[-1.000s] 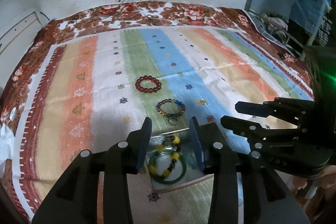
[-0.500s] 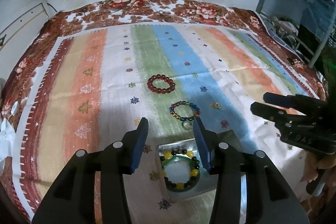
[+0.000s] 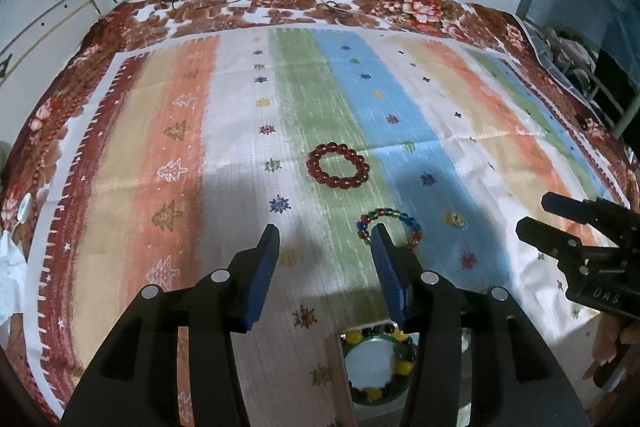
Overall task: Organize jewelry
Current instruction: 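Move left tool toward red bead bracelet while right tool approaches gold ring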
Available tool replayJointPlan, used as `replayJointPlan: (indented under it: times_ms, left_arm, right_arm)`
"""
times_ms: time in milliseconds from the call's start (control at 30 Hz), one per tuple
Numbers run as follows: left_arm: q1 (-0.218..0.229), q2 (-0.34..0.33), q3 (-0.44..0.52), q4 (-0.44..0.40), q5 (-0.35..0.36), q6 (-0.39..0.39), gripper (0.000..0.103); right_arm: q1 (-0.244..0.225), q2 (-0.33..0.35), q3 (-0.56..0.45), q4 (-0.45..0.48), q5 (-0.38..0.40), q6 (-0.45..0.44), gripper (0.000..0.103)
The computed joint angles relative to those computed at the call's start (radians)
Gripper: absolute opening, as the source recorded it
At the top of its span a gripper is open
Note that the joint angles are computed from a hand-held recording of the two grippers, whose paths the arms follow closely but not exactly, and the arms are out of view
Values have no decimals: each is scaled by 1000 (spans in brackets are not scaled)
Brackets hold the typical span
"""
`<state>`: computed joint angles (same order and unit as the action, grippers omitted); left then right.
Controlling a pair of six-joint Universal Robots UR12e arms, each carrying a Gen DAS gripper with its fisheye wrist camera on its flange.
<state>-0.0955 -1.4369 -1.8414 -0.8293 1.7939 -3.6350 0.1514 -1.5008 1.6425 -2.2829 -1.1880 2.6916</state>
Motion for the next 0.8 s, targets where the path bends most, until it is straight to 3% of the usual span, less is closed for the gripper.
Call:
replayJointPlan:
  times_ms: [800]
  left_arm:
    - [63, -100, 64, -56, -55, 66, 51]
  right_arm:
    - [41, 121, -109, 80, -126, 9, 66]
